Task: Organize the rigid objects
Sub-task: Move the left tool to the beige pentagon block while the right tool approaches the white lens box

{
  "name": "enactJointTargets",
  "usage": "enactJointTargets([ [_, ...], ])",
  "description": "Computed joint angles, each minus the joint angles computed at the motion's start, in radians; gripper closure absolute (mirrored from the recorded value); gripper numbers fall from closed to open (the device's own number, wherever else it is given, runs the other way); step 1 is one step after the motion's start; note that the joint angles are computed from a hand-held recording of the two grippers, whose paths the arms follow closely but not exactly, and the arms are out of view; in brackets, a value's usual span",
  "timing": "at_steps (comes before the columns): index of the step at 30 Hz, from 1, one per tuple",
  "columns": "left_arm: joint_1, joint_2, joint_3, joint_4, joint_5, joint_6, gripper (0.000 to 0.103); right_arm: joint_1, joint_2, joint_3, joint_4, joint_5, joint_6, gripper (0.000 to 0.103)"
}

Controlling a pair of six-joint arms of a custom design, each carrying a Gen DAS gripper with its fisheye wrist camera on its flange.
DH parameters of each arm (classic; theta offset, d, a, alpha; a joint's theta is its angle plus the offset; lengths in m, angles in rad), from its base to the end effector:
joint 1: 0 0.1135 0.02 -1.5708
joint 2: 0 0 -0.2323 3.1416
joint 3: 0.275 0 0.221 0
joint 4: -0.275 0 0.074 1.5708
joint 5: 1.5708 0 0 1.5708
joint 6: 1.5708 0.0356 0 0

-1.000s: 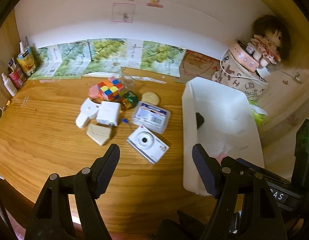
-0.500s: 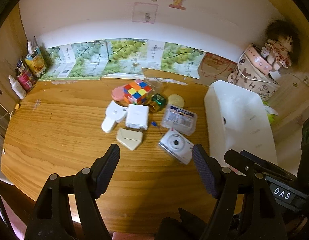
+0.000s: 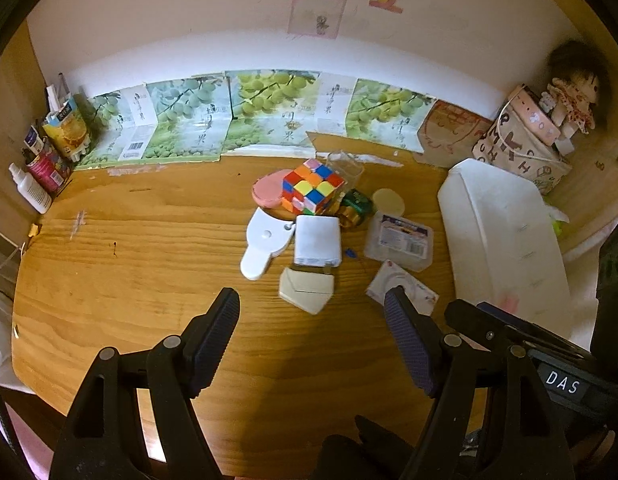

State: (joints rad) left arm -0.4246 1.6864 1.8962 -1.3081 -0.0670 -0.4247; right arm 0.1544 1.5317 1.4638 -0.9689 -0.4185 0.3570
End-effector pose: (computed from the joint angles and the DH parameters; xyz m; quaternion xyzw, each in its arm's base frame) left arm 0.2672 -0.1182 0.3497 -0.0079 0.9717 -0.0667 0.2266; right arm 0.2758 0.0576 0.2994 0.0409 0.9442 0.2591 0.1990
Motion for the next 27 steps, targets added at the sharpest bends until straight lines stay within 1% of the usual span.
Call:
enactJointTargets([
  [1,0.014,0.007,0.001,-0.001,0.013,0.019,0.025,0.011,0.006,-0.004,0.007,0.009,0.025,0.033],
  [3,0.041,0.024,0.004,-0.009,0.038,0.065,0.025,0.029,0.013,-0.018,0.020,0.025,0.075,0.024],
  [12,0.111,0.091,-0.001,-0.050,0.131,0.262,0.025,0.077,0.028,-0.114,0.105,0.082,0.307,0.022],
  [16,0.119,0.127,-0.007,-0.056,0.143,0.337,0.025,0.074,0.049,-0.148,0.137,0.099,0.404,0.022],
  [20,0.131,0.164,-0.019,-0.055,0.169,0.389,0.025,0.073,0.091,-0.145,0.140,0.111,0.448,0.022],
  [22,0.139,0.190,-0.023,-0.050,0.199,0.417,0.025,0.075,0.116,-0.134,0.137,0.113,0.465,0.022],
  [26,0.141,0.256,0.009,-0.065,0.234,0.433,0.024,0.077,0.176,-0.096,0.120,0.117,0.478,0.021],
  [27,0.139,0.275,0.020,-0.070,0.240,0.436,0.022,0.076,0.189,-0.086,0.116,0.118,0.478,0.021],
])
